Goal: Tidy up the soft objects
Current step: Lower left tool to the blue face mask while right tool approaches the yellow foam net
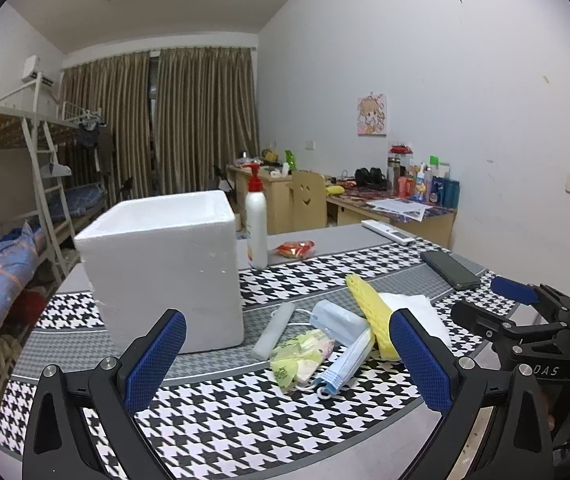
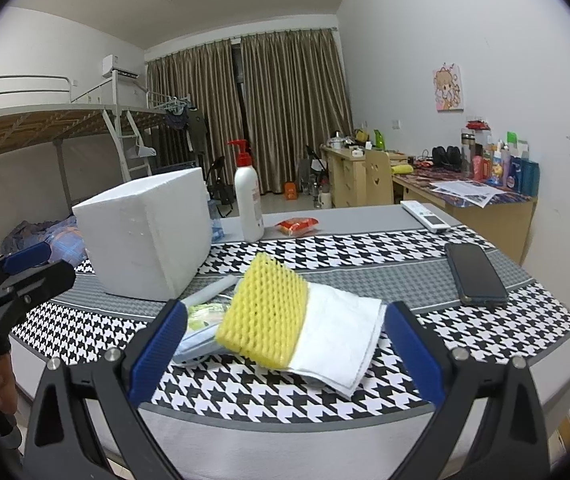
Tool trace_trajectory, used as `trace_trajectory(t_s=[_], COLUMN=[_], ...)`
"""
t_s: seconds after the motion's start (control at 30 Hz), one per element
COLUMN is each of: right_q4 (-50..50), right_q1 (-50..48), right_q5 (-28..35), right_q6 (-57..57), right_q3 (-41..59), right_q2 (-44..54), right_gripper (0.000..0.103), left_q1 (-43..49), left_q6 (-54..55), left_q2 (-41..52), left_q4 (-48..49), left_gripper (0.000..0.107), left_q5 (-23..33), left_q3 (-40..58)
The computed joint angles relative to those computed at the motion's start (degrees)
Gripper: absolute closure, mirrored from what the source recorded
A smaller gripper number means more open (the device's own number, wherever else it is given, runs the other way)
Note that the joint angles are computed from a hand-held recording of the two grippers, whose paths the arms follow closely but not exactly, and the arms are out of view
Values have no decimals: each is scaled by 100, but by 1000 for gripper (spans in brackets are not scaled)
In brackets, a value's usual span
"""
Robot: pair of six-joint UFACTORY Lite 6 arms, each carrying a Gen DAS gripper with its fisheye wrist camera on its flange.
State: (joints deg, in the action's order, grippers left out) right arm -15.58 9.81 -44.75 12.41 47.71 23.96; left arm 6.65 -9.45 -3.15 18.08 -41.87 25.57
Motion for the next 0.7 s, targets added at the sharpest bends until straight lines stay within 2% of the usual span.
trace_trajectory(t_s=[0.57, 0.7], right_q4=[-182, -241], right_q1=[-136, -160], right_q5=[304, 381], right_q6=[218, 257], right_q3=[575, 726], right_q2=[538, 678], right_gripper=[2, 2], left_q1=[-324, -343], left_q6=[-115, -279], left_q2=[1125, 1398], left_q4=[225, 524], left_gripper=[5, 5], left_q5=[374, 470], left_q3=[864, 1065])
